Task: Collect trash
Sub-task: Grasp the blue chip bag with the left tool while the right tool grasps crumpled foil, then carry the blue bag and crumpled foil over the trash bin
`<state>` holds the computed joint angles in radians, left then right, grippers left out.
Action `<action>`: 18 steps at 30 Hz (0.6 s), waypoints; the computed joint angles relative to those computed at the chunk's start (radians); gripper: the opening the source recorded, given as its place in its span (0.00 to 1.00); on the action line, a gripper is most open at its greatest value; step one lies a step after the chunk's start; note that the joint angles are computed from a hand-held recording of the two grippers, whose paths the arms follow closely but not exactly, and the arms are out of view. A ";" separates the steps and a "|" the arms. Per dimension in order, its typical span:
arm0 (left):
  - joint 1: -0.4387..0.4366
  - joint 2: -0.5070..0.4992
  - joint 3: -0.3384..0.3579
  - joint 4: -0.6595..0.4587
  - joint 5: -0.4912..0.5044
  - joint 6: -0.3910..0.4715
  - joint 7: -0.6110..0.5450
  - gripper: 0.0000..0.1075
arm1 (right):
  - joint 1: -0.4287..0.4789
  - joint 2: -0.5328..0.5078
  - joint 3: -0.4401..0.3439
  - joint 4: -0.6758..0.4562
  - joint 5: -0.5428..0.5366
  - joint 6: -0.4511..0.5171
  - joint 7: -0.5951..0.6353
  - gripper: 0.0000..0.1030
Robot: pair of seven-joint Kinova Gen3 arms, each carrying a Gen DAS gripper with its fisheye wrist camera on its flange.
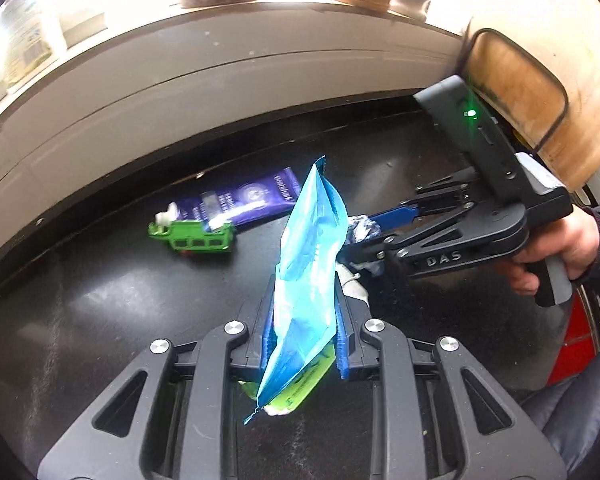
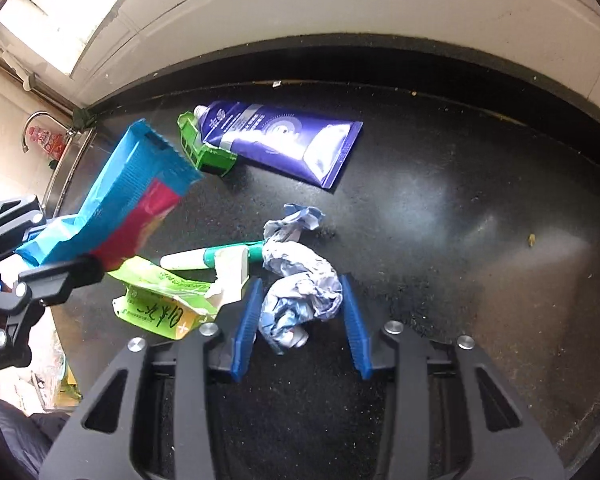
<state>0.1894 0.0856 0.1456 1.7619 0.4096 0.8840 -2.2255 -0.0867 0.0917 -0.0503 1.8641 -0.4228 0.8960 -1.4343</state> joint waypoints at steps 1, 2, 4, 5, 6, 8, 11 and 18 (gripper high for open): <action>0.001 -0.005 -0.002 0.004 -0.009 -0.004 0.011 0.21 | 0.000 -0.003 -0.005 -0.002 0.013 0.001 -0.017 0.36; 0.002 -0.004 -0.004 0.004 -0.018 -0.005 0.024 0.21 | -0.018 -0.015 0.003 0.000 0.041 -0.004 -0.050 0.36; -0.001 -0.021 -0.010 0.017 -0.029 -0.010 0.042 0.21 | -0.020 -0.042 0.000 0.004 0.058 -0.002 -0.079 0.36; -0.004 -0.030 -0.013 0.023 -0.028 -0.011 0.045 0.21 | -0.024 -0.054 0.000 0.005 0.068 -0.002 -0.094 0.36; -0.008 -0.042 -0.017 0.031 -0.026 -0.009 0.047 0.21 | -0.030 -0.075 -0.002 0.007 0.087 0.001 -0.118 0.36; -0.014 -0.069 -0.026 0.047 -0.026 -0.008 0.055 0.21 | -0.040 -0.115 -0.003 0.014 0.110 0.009 -0.155 0.36; -0.022 -0.118 -0.042 0.080 -0.021 -0.006 0.060 0.21 | -0.063 -0.185 -0.017 0.024 0.151 0.024 -0.228 0.36; -0.024 -0.228 -0.071 0.154 -0.045 0.008 0.081 0.21 | -0.135 -0.312 -0.108 0.032 0.259 0.070 -0.439 0.36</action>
<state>0.1658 -0.1428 0.0745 1.9163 0.3650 0.8917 -2.1445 -0.2215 -0.2200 -0.1584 1.8960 -0.1638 0.9662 -1.8728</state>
